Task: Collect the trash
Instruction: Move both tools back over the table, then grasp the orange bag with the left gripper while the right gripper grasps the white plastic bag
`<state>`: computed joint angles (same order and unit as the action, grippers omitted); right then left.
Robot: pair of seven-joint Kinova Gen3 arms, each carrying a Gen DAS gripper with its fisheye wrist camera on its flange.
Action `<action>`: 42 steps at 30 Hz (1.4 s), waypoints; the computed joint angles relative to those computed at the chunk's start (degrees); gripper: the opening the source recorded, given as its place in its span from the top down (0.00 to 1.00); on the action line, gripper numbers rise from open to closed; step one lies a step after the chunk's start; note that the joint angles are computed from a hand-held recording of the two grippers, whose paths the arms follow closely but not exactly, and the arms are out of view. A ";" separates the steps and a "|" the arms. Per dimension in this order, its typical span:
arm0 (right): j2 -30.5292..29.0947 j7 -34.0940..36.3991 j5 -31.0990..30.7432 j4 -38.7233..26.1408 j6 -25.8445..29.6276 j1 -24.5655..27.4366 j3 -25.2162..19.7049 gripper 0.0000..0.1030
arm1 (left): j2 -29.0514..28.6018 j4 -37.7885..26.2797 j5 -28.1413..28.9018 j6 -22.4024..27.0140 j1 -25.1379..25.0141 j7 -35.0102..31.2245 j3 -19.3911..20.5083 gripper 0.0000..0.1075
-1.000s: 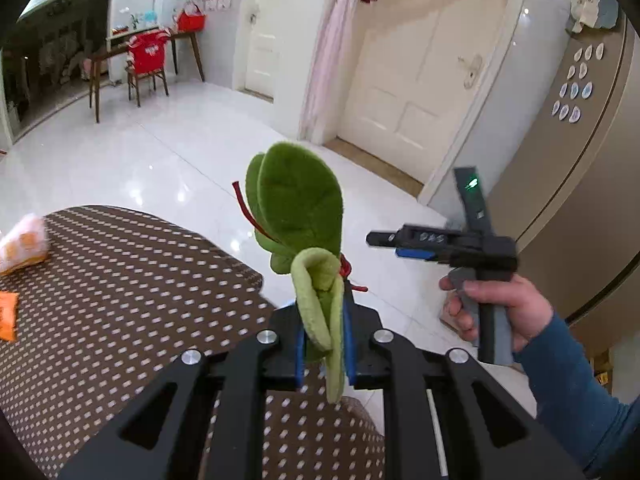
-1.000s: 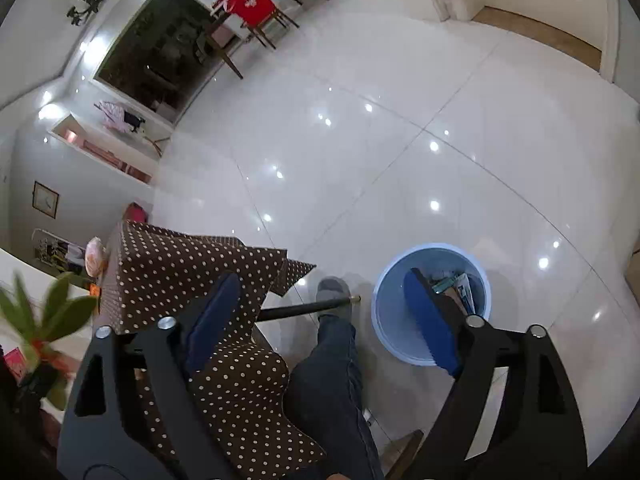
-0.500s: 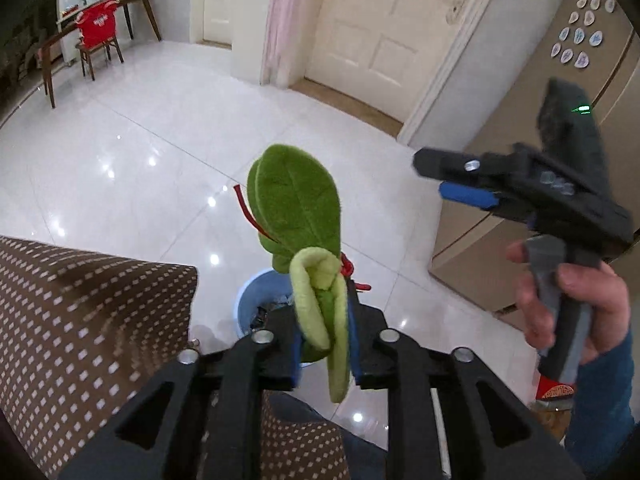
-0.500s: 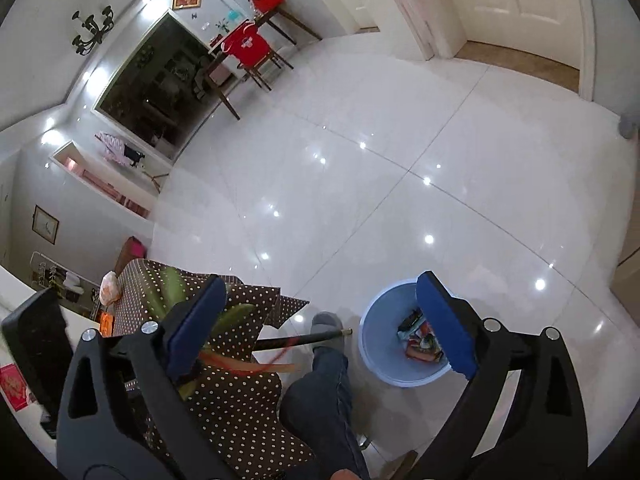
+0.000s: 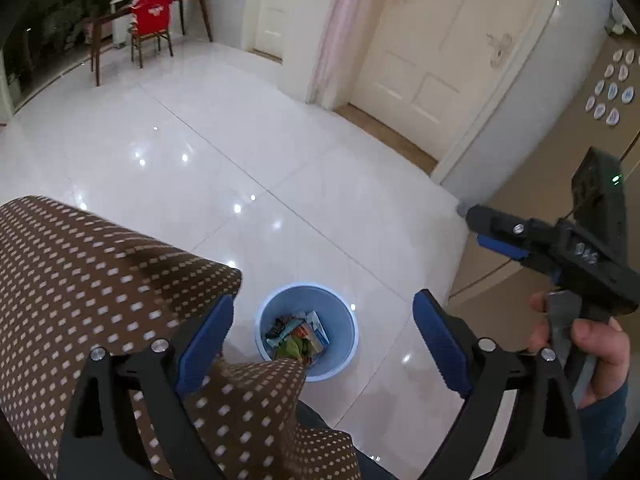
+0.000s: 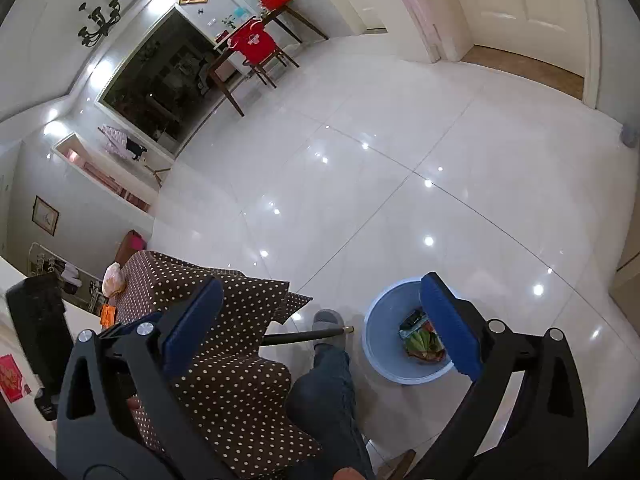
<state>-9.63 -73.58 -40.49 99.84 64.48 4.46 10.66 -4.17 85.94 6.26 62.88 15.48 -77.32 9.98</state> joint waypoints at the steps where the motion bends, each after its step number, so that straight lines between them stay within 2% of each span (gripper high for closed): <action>1: 0.09 0.11 0.03 -0.33 0.19 -0.06 0.01 0.06 | -1.17 0.60 -0.09 -0.36 -0.22 0.41 -0.26 0.14; 9: -1.06 -4.03 2.92 -2.35 -1.14 -3.24 -3.55 0.06 | -7.46 2.68 -0.43 -0.99 -2.28 0.29 -1.45 0.13; 18: -2.96 -10.86 7.88 -5.96 -2.81 -9.27 -7.82 0.06 | -15.59 6.46 2.43 -0.95 -6.43 -2.44 -6.09 0.13; 23: -1.97 -15.47 11.87 -9.57 -3.81 -13.47 -12.06 0.06 | -20.35 8.58 2.75 0.08 -9.95 -3.86 -10.52 0.13; 30: 1.84 -21.18 17.91 -14.80 -5.40 -20.15 -18.09 0.06 | -24.78 10.48 1.77 1.93 -15.09 -7.58 -18.91 0.13; 37: 9.16 -25.92 25.24 -21.86 -6.57 -28.02 -23.31 0.06 | -23.79 10.25 0.30 1.88 -19.79 -13.48 -27.06 0.13; 42: 15.79 -27.15 29.01 -28.27 -6.45 -33.26 -24.38 0.06 | -20.42 10.32 0.59 -0.22 -22.55 -19.45 -31.41 0.13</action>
